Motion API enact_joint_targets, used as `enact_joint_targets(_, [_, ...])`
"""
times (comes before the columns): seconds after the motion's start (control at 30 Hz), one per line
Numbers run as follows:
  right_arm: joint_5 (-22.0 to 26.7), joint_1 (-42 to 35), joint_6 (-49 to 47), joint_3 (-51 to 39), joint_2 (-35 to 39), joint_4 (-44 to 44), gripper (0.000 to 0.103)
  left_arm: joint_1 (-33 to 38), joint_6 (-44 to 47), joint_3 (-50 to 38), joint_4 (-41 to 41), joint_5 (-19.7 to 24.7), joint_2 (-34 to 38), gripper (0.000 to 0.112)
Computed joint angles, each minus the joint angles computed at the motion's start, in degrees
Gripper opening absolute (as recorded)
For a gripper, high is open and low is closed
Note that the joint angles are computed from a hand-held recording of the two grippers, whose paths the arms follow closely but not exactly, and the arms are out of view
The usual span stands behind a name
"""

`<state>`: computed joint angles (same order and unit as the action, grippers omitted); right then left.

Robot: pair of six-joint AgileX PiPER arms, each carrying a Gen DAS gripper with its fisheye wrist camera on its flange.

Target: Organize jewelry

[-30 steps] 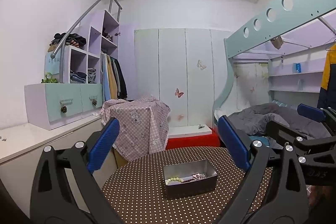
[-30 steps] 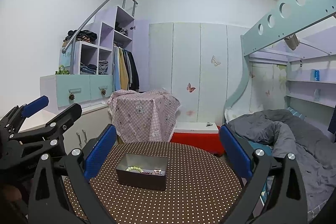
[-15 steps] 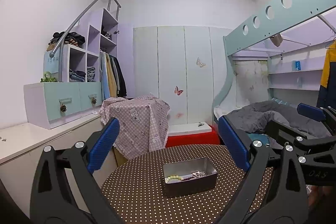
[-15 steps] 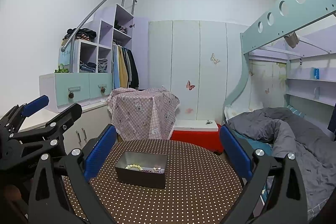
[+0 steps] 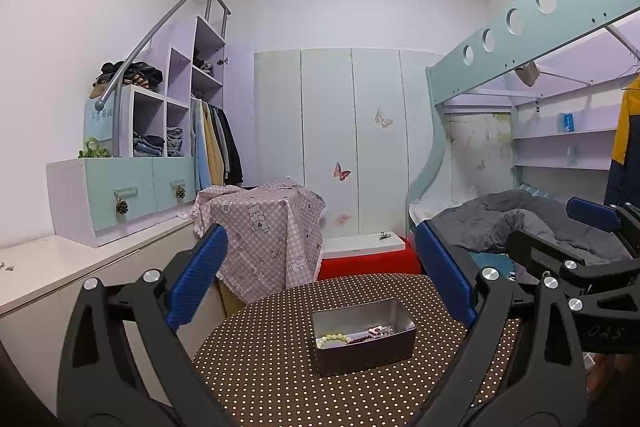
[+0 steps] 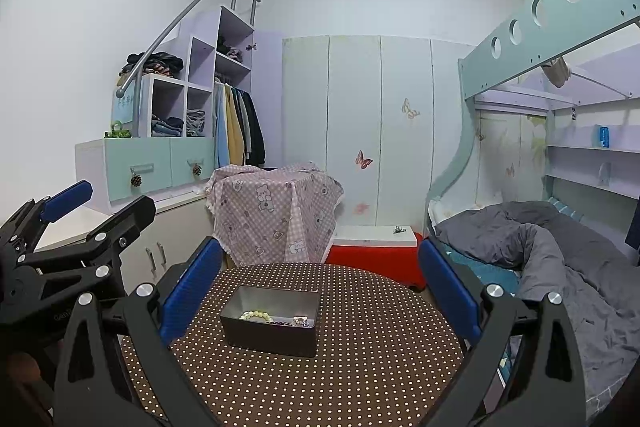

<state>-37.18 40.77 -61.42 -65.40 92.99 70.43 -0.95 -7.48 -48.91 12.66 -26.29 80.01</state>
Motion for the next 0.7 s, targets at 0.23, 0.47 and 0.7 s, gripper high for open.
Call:
enact_joint_targets(0.23, [0.3, -0.2, 0.0, -0.1, 0.0, 0.0, 0.095, 0.8, -1.3, 0.1, 1.5, -0.2, -0.1, 0.093])
enact_joint_targets(0.47, [0.4, -0.3, 0.5, 0.1, 0.1, -0.2, 0.095, 0.8, -1.2, -0.1, 1.5, -0.1, 0.0, 0.093])
enact_joint_targets(0.7, [0.3, -0.3, 1.1, 0.2, 0.3, -0.7, 0.095, 1.2, -2.4, -0.2, 2.8, -0.3, 0.2, 0.093])
